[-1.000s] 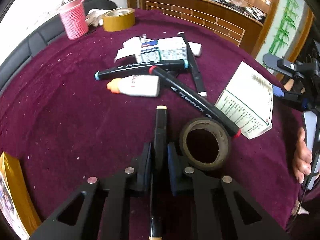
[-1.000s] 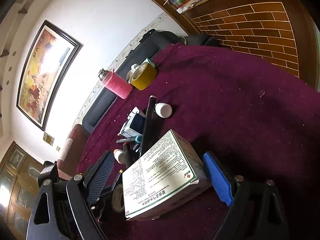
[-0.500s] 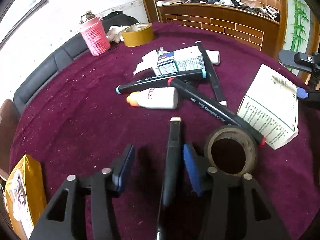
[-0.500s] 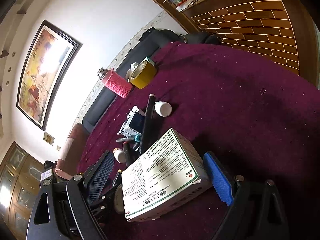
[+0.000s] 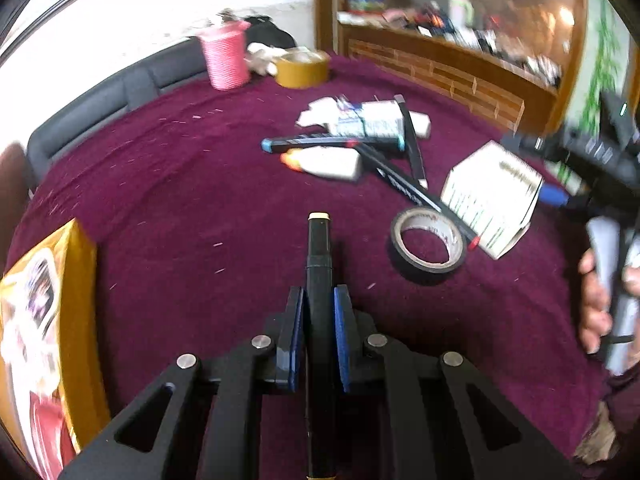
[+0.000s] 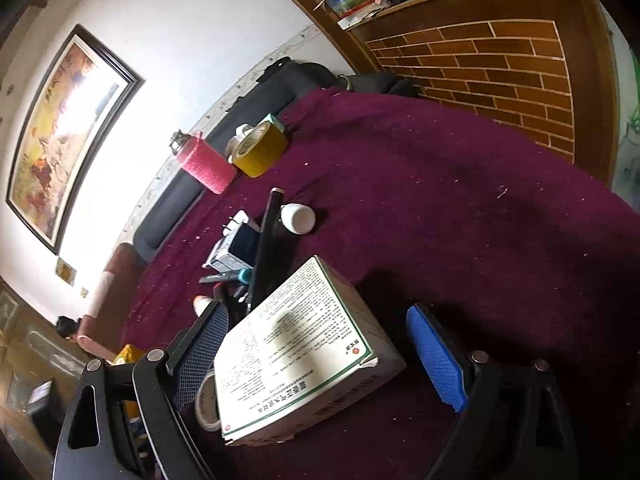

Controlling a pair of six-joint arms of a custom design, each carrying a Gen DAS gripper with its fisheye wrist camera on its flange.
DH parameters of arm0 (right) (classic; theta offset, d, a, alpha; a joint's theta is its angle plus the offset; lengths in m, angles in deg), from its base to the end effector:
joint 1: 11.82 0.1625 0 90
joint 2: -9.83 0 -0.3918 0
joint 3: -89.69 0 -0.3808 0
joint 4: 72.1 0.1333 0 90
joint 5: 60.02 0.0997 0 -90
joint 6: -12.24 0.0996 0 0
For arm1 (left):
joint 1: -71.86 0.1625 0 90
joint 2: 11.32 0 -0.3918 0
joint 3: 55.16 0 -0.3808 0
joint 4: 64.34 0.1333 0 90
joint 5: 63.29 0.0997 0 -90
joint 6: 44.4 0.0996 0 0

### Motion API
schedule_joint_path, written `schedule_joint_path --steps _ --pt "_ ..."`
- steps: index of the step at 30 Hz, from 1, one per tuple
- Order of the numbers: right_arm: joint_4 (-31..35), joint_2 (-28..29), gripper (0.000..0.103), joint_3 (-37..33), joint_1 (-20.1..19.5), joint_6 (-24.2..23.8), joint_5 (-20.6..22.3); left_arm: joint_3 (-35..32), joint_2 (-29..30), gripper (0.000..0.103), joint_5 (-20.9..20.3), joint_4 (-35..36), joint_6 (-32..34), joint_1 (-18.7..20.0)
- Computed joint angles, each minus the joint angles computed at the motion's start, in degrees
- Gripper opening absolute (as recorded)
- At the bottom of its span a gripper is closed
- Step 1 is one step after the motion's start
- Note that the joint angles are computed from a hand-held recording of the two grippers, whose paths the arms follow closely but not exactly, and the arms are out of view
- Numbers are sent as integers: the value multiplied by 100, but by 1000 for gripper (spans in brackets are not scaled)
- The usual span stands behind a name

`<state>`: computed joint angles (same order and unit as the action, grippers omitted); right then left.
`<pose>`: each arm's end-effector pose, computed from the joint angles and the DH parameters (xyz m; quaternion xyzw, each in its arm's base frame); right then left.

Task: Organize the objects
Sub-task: 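Lift the black marker with the left gripper while the right gripper grasps the tape roll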

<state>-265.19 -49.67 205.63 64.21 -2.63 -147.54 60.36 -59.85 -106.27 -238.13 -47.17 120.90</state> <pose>0.0007 -0.5671 0.1870 0.0158 -0.9180 0.3883 0.0793 -0.1874 -0.5304 0.0694 0.2417 0.8763 -0.2713 0.3164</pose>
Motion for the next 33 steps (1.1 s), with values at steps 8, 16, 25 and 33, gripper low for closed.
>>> schedule_joint_path --steps 8,16,25,33 --pt "-490 -46 94 191 336 -451 -811 1034 -840 14 -36 -901 -414 -288" --pt "317 -640 94 472 954 -1103 -848 1793 -1455 14 27 -1594 -600 -492" --pt "1119 -37 85 266 1581 -2110 -1485 2241 -1830 14 21 -1697 -1038 -464" --pt "672 1023 71 -249 1901 -2870 -2421 2294 -1849 14 139 -1555 -1222 -456"
